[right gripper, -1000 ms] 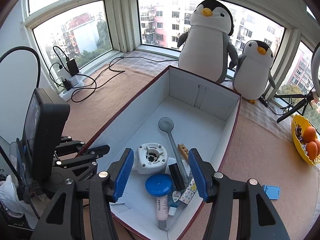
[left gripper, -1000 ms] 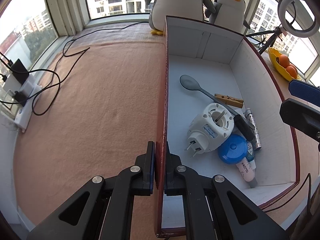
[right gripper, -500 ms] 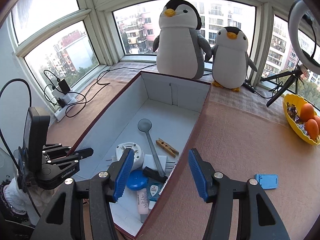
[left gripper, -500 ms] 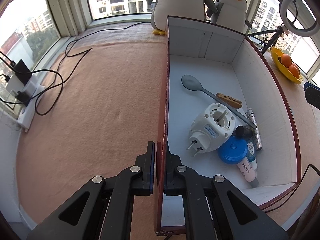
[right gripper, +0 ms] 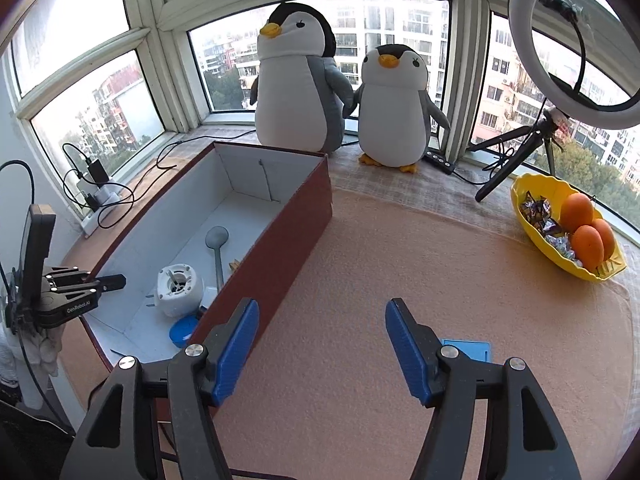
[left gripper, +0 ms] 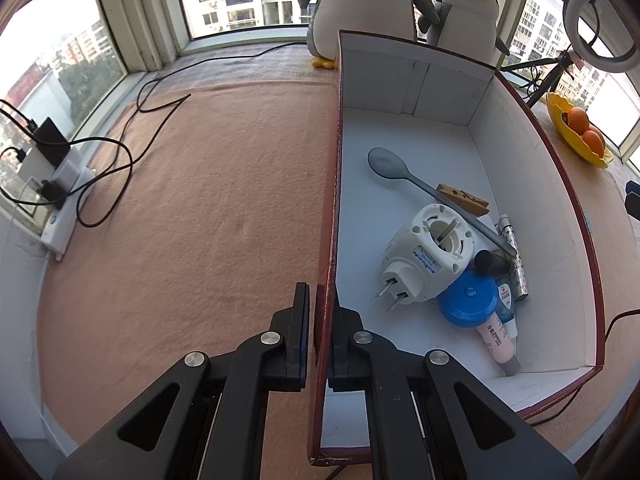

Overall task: Organize rigid objects
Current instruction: 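Reach the right tool to the blue phone stand and grasp it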

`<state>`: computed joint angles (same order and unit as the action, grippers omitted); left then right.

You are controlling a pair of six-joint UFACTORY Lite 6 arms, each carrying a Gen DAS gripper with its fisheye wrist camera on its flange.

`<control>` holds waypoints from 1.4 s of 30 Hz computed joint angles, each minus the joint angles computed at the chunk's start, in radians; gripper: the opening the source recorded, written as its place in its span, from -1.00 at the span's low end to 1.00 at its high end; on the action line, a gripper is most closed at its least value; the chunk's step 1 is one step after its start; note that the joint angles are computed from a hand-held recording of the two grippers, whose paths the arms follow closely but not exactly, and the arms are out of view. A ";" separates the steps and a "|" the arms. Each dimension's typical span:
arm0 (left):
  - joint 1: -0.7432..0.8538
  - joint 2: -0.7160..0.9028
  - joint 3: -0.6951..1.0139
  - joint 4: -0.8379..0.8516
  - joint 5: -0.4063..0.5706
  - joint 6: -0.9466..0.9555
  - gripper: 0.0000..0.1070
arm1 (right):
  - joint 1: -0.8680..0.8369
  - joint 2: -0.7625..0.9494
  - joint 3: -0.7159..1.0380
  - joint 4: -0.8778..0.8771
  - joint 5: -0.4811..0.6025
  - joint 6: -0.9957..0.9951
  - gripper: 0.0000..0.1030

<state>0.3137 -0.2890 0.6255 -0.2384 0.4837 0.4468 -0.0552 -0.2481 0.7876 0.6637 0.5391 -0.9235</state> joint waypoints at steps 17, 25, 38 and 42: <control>-0.011 -0.011 -0.008 0.068 0.011 -0.092 -0.90 | -0.215 0.379 0.067 -0.206 -0.190 -0.232 0.20; -0.032 -0.012 -0.009 0.113 0.009 -0.158 -0.90 | -0.166 0.487 0.094 -0.484 -0.292 -0.063 0.11; -0.025 -0.015 -0.010 0.116 0.032 -0.181 -0.90 | -0.185 0.695 0.368 -0.336 -0.145 -0.148 0.10; -0.020 -0.018 -0.008 0.107 0.040 -0.177 -0.90 | -0.230 0.775 0.476 -0.246 -0.019 -0.188 0.03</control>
<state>0.2937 -0.3066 0.6172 -0.1313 0.5237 0.2699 -0.2856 0.5271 1.2638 0.4173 0.5205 -1.1117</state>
